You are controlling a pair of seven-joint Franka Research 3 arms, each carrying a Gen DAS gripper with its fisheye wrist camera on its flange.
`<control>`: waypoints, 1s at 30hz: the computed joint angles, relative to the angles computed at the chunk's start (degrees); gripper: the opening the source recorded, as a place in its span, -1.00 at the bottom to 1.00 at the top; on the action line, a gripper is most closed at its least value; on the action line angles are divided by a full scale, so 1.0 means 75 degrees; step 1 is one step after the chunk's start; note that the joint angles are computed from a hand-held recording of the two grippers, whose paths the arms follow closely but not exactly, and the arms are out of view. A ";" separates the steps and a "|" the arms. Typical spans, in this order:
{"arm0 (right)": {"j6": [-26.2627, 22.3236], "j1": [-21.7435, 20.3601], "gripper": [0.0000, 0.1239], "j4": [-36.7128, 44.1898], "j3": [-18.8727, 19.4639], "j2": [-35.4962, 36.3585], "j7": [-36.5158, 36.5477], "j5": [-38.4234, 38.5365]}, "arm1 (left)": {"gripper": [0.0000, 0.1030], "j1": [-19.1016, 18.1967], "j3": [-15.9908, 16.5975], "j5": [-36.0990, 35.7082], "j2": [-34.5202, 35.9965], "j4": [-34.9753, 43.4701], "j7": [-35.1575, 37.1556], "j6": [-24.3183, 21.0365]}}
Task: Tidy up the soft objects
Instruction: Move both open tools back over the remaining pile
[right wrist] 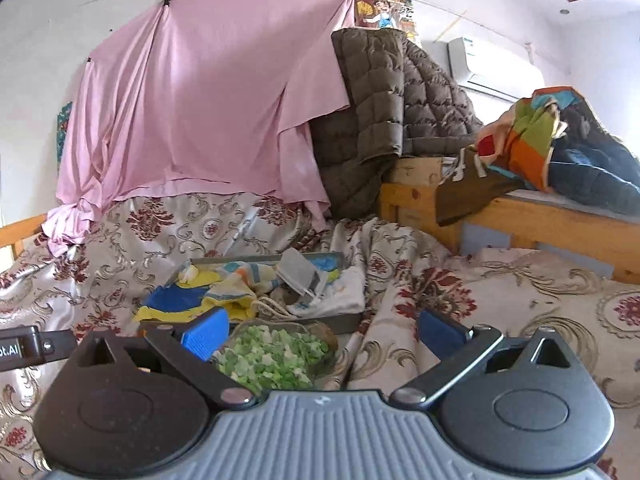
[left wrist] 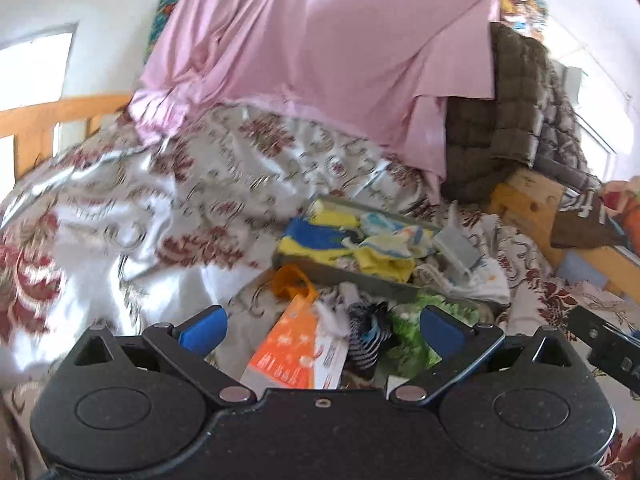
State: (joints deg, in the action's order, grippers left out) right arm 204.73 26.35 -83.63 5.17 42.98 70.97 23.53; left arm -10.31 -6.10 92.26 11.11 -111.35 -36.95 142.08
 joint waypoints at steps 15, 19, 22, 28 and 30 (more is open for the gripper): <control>-0.0196 -0.0134 0.66 -0.0768 0.0233 -0.0442 0.0163 -0.0127 | 0.99 -0.0099 -0.0220 -0.0338 -0.0637 -0.1009 0.0070 -0.0964; -0.0479 -0.0427 0.66 -0.0984 0.0589 -0.0575 0.0296 -0.0718 | 0.99 0.0025 -0.0274 -0.0444 -0.0877 -0.1322 0.0046 -0.1066; -0.0841 -0.0908 0.66 -0.1045 0.1147 -0.0585 0.0408 -0.1427 | 0.99 0.0203 -0.0247 -0.0723 -0.0968 -0.1439 0.0396 -0.0923; -0.1395 -0.1765 0.66 -0.1013 0.2269 -0.0405 0.0315 -0.2648 | 0.99 0.0387 -0.0241 -0.1003 -0.1044 -0.1588 0.0931 -0.1058; -0.1584 -0.1808 0.66 -0.0961 0.2374 -0.0362 0.0186 -0.2760 | 0.99 0.0446 -0.0228 -0.1080 -0.1059 -0.1639 0.0982 -0.0986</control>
State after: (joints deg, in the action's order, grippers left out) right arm 192.84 12.79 -90.83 22.98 40.27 72.36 2.83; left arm -6.96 -7.80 84.16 3.16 -123.64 -29.59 134.69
